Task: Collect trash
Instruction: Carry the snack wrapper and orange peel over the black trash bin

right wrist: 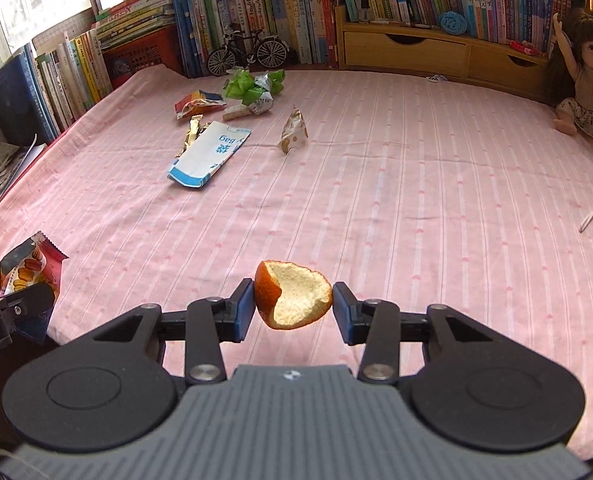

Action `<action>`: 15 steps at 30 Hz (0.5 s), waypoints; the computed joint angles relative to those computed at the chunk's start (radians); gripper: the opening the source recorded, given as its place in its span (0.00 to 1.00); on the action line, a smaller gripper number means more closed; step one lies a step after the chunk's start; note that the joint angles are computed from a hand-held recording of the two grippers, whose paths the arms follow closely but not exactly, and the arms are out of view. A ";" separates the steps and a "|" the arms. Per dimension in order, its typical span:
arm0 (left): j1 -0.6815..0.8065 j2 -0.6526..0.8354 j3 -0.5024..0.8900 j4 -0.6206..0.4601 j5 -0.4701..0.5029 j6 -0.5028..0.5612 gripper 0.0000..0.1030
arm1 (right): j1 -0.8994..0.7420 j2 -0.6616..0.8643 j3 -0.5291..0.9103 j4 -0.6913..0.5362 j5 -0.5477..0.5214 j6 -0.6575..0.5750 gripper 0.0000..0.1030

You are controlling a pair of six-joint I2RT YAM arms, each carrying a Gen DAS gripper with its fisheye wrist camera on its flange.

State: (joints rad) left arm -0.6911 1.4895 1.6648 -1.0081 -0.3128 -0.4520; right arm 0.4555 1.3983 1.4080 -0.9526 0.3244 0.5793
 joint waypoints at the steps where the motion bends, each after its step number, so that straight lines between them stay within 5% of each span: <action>1: -0.002 -0.020 -0.012 -0.014 0.000 0.004 0.19 | 0.024 -0.002 -0.002 -0.008 0.009 0.013 0.45; 15: -0.018 -0.238 -0.225 -0.124 0.014 -0.068 0.19 | 0.302 0.003 -0.026 -0.031 0.050 0.129 0.45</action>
